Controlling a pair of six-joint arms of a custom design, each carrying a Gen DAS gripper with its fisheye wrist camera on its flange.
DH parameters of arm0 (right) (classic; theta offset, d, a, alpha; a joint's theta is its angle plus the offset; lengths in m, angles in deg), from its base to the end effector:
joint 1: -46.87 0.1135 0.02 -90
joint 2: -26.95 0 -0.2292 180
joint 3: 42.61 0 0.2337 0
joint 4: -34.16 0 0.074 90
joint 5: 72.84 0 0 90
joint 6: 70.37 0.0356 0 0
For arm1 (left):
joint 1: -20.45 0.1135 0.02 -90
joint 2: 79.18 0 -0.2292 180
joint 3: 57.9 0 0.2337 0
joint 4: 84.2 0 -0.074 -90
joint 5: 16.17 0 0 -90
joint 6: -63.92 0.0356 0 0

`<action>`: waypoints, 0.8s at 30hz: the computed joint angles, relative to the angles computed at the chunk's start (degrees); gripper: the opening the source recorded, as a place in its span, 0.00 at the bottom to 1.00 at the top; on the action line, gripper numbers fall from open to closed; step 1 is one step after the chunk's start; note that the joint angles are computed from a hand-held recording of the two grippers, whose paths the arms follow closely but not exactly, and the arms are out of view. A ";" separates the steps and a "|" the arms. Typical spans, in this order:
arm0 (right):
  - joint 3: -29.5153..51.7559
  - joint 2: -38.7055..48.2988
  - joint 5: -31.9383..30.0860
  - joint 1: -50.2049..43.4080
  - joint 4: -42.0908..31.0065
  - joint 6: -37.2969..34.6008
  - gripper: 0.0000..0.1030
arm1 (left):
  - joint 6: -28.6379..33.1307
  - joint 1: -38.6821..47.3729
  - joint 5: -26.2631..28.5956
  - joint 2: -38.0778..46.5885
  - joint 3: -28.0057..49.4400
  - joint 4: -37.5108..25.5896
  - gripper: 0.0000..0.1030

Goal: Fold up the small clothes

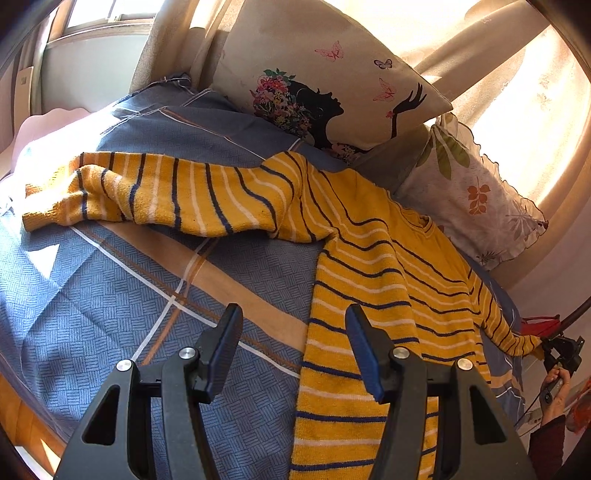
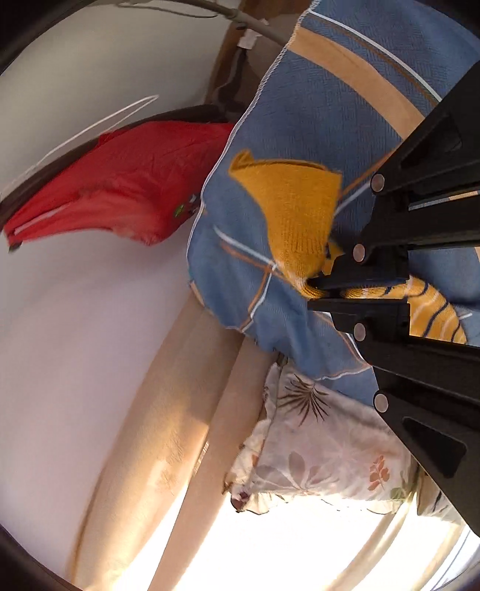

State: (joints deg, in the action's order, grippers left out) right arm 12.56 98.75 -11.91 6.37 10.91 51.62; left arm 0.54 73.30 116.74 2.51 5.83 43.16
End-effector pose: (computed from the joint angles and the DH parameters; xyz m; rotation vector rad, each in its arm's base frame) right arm 0.2036 -0.1512 0.1970 1.0817 1.9250 0.4907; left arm 0.1657 0.1786 0.1738 -0.3835 2.3494 -0.4583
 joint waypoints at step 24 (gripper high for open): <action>51.00 47.87 22.99 80.86 -12.60 -7.30 0.45 | 10.18 13.11 2.88 12.95 10.49 -5.85 0.60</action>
